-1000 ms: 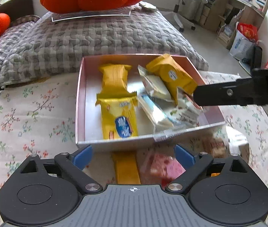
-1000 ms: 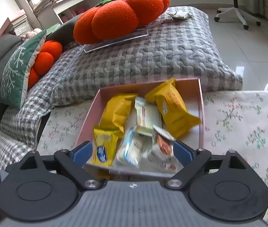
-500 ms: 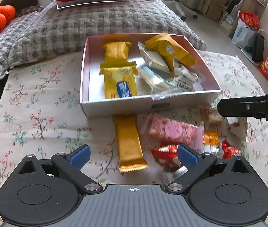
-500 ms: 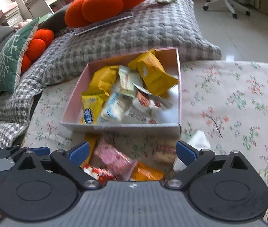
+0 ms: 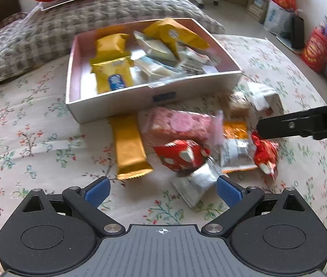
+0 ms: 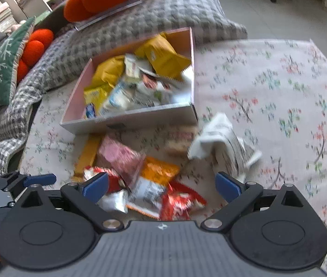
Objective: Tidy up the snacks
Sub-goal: 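Move both open tools back over the remaining snacks, then grasp a red candy pack with the right tool while the left grasps a silver pack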
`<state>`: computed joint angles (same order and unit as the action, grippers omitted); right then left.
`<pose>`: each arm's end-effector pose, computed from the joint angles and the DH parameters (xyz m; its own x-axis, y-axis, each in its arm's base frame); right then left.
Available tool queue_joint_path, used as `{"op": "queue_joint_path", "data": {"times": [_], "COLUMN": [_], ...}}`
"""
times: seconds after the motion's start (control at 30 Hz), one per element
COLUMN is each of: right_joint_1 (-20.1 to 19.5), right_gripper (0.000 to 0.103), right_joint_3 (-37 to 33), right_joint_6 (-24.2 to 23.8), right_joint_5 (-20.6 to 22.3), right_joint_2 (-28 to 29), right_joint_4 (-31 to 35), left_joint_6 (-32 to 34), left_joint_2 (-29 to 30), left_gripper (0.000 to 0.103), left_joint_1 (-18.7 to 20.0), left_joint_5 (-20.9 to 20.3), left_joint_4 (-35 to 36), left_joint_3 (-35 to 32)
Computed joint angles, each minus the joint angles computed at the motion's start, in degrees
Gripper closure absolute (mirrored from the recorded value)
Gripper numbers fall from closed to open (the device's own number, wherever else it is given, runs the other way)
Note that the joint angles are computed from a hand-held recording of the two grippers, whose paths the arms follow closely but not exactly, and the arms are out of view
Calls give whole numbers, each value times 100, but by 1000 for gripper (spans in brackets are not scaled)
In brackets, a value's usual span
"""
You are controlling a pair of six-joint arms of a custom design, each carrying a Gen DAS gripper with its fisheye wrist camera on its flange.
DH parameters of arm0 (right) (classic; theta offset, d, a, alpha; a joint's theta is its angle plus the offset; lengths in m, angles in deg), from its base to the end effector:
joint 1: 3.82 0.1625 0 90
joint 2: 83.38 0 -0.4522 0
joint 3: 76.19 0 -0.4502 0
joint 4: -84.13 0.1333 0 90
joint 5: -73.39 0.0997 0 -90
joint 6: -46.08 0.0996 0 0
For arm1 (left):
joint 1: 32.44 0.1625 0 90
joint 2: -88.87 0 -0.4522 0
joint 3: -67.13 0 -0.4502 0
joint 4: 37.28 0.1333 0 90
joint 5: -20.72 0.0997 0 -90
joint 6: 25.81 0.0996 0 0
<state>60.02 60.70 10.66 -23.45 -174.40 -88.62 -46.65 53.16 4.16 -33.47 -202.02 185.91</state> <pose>-0.0870 -0.4525 0.2722 -0.9050 -0.0071 0.4255 -0.2108 0.8760 -0.4339 -0.2940 -0.4569 -0.1148 -0.6709 0.4458 -0.5926 0.5946 0.8009 -0.0706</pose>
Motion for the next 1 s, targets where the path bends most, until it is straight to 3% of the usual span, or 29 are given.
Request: {"op": "queue_joint_path", "data": {"times": [0.33, 0.47, 0.6, 0.8, 0.87, 1.0], "right_joint_1": [-140, -177, -208, -238, -246, -220], "right_gripper": [8, 28, 40, 66, 69, 71], "right_joint_3": [-3, -43, -17, -15, -7, 19], "right_joint_6": [-30, 0, -112, -231, -271, -413], "right_joint_5": [-298, -398, -391, -294, -274, -321], "right_joint_2": [-43, -5, -23, -72, -86, -79], "right_joint_4": [494, 644, 632, 733, 745, 650], "left_joint_6": [530, 822, 1116, 1498, 1535, 1621], "left_joint_2": [190, 253, 317, 401, 380, 338], "left_gripper": [6, 12, 20, 38, 47, 55], "left_joint_1": [-24, -9, -4, 25, 54, 67], "left_joint_5": [-335, -469, -569, -630, -763, -1006], "left_joint_4": [-182, -408, -546, -795, -752, -531], "left_joint_3": [19, 39, 30, 30, 26, 0]}}
